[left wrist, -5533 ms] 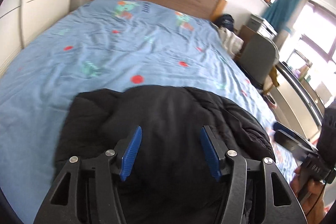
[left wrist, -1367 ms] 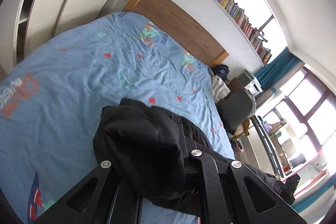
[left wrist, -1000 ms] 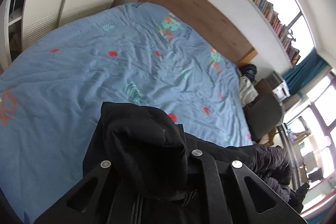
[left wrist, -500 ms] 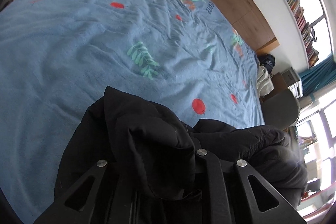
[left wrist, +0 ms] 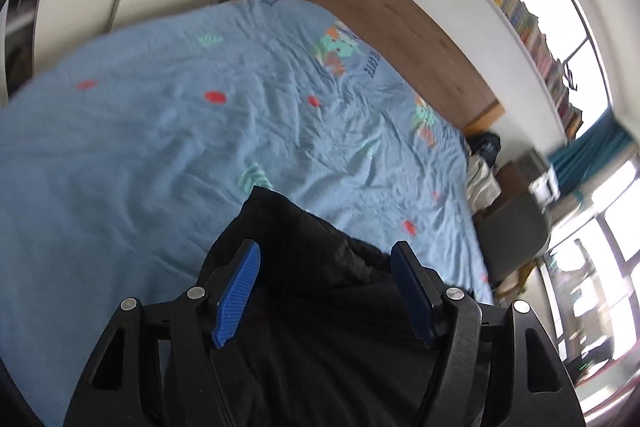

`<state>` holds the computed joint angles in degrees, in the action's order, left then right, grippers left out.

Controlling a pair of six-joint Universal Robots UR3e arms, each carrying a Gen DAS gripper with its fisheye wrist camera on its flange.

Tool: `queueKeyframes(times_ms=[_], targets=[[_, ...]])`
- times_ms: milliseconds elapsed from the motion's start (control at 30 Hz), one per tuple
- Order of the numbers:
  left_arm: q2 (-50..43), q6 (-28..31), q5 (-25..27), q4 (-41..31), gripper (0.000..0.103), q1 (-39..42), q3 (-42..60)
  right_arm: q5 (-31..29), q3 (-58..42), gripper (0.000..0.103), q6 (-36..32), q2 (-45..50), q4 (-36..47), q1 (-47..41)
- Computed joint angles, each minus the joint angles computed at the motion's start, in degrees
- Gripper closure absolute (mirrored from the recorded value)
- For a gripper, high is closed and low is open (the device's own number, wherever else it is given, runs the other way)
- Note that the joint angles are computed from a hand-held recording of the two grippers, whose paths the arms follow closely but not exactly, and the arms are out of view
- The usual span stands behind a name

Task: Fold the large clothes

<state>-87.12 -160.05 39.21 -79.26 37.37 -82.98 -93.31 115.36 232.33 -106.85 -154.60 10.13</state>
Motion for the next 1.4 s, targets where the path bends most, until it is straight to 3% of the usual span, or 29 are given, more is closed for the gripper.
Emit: queueKeyframes(times_ms=[133,300,433,533,633,900,1100,1267,1400], targets=[[8.02,6.25,2.51,-3.13,0.036,-1.86,-4.22,-8.07,-10.41,0.021,-1.92,4.43,7.15,9.13],[14.02,7.10,7.85,0.74,0.036,-11.98,-11.43,-12.52,-28.16,0.021,-4.01,20.40,12.41,21.04],[9.09,0.25,14.06,11.80,0.036,-23.72,-12.68,-12.23,-42.26,0.021,-6.84,33.84,16.08,25.26],[0.71,-5.86,22.66,21.75,0.035,-32.83,-10.31,-13.03,-56.65,0.021,-9.79,45.26,23.91,26.00],[-9.47,-10.67,29.13,26.50,0.032,-38.29,-3.71,-13.98,-65.78,0.021,-11.44,52.90,29.09,24.59],[-33.65,-16.66,37.60,24.74,0.027,-44.81,20.58,-10.27,-78.03,0.017,-14.86,66.04,30.89,16.34],[-46.15,-19.13,38.95,20.59,0.024,-46.11,36.33,-6.05,-86.17,0.014,-16.40,73.90,31.20,11.33],[-47.35,-19.66,38.30,20.55,0.023,-45.87,37.16,-3.89,-84.01,0.014,-16.26,74.37,28.23,9.62],[-43.75,-16.73,35.48,18.07,0.022,-43.46,34.03,-2.88,-72.00,0.014,-16.74,67.34,23.01,9.17]])
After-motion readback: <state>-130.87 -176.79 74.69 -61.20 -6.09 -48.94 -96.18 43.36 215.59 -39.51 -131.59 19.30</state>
